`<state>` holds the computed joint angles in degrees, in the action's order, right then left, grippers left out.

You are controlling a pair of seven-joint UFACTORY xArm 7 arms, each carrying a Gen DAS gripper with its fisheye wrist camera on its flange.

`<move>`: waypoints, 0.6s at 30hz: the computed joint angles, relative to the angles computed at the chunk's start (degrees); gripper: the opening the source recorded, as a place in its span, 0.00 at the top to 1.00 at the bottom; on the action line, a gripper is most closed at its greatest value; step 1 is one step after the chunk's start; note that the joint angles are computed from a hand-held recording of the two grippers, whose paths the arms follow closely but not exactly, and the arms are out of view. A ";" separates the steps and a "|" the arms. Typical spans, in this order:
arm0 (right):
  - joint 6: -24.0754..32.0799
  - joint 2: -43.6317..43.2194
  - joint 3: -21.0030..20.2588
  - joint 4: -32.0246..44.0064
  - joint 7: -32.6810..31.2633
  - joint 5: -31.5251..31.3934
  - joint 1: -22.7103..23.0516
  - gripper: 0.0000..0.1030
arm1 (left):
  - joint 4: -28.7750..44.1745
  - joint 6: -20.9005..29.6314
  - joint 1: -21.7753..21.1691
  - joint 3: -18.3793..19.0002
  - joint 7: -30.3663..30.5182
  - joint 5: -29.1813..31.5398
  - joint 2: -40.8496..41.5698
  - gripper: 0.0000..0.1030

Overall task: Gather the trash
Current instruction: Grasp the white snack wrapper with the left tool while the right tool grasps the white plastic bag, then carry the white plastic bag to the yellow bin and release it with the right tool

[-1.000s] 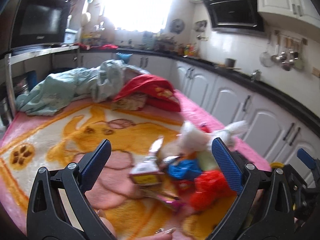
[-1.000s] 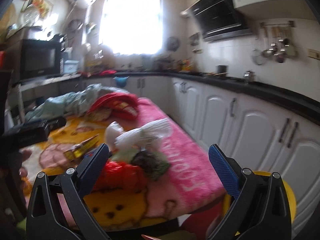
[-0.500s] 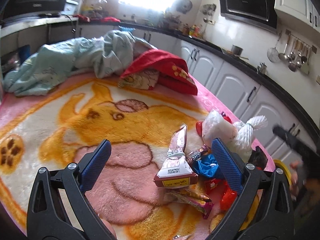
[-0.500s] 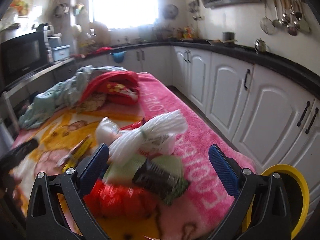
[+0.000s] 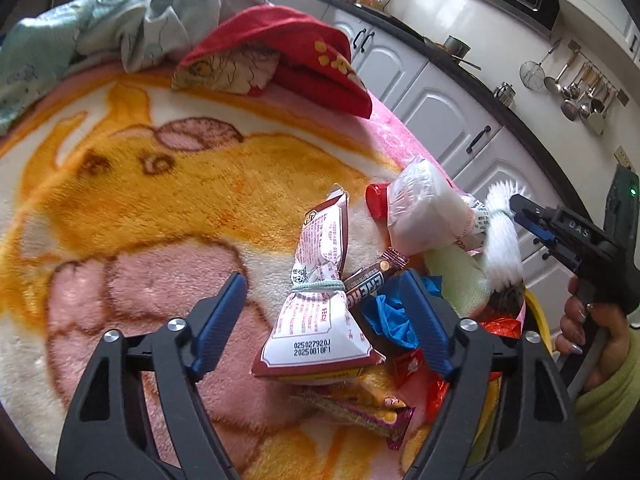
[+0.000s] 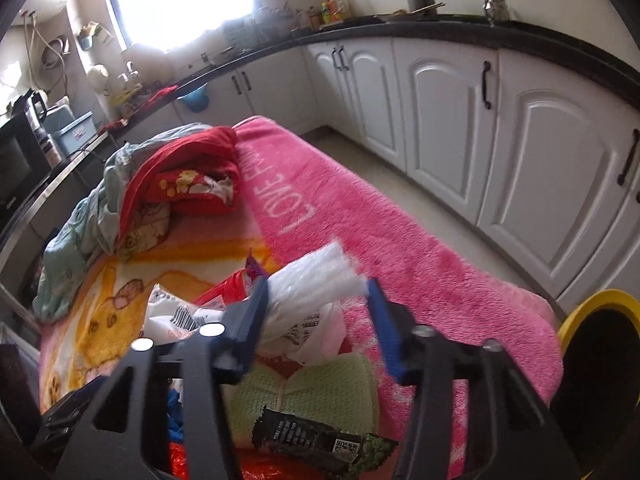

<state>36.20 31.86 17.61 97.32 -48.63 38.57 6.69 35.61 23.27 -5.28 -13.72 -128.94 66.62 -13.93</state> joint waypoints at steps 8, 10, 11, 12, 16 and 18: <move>3.27 -1.58 1.82 -0.50 -5.29 6.95 -3.16 0.91 | 0.13 -5.61 1.35 2.08 2.98 -1.78 2.40 0.67; 4.00 -1.71 1.70 -0.15 -6.46 8.66 -3.43 0.91 | 0.16 -5.83 1.48 1.91 3.58 -2.02 2.55 0.67; 4.59 -1.76 1.89 0.08 -7.45 10.08 -4.00 0.92 | 0.15 -5.32 1.49 1.71 3.78 -2.09 2.39 0.68; 5.05 -1.81 1.73 0.39 -7.86 10.88 -4.12 0.95 | 0.10 -4.86 1.56 1.55 3.60 -2.04 2.16 0.69; 6.68 -2.12 1.23 1.50 -9.82 14.82 -5.31 0.99 | -0.85 -3.25 2.32 0.84 1.54 -0.74 -0.26 0.71; 7.16 -2.20 0.82 1.96 -10.56 16.28 -5.73 0.99 | -1.03 -1.89 2.58 0.44 1.71 -0.59 -1.38 0.71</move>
